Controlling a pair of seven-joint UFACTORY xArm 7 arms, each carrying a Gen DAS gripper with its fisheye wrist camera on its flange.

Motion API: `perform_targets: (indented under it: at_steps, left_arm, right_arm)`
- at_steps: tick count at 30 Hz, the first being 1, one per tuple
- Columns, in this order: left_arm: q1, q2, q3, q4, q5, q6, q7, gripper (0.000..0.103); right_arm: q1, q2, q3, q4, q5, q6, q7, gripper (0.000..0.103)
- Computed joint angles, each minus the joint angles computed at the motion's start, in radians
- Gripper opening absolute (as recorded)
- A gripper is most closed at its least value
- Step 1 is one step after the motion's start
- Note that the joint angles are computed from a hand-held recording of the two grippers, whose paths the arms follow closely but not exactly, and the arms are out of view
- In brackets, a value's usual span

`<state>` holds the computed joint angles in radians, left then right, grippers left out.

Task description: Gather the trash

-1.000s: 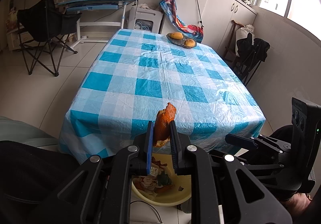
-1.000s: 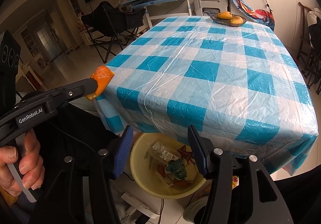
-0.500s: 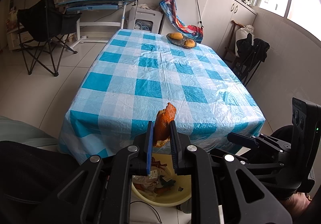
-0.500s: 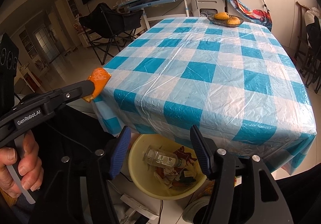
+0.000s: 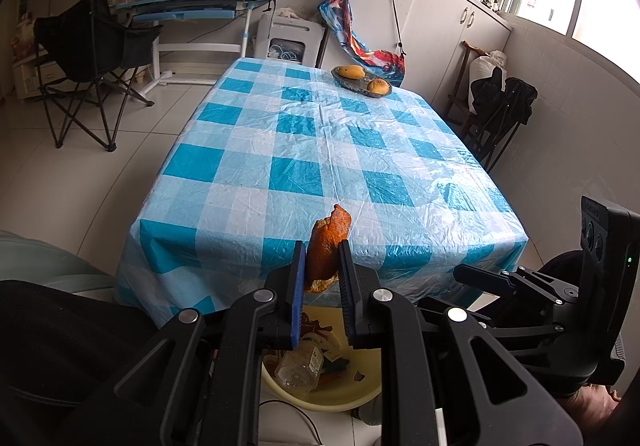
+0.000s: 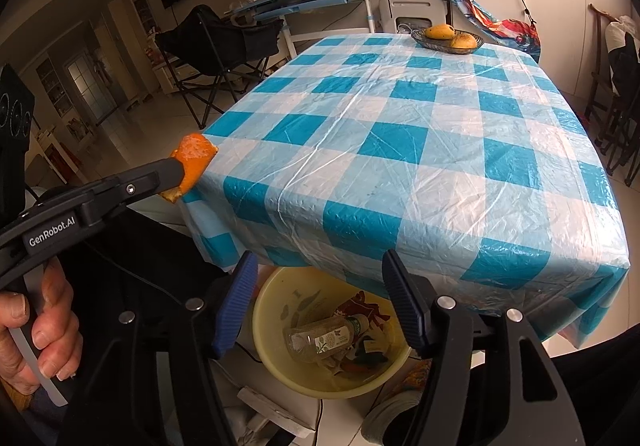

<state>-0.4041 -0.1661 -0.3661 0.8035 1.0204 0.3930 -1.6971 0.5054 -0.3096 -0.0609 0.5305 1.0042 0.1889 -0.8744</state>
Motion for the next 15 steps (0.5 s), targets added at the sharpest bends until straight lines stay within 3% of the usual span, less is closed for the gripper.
perform_targets:
  at_steps: [15]
  left_arm:
    - [0.001,-0.001,0.001,-0.002,0.002,-0.003,-0.001,0.015]
  right_arm:
    - [-0.005,0.002,-0.001,0.0,-0.004,0.001,-0.003,0.063]
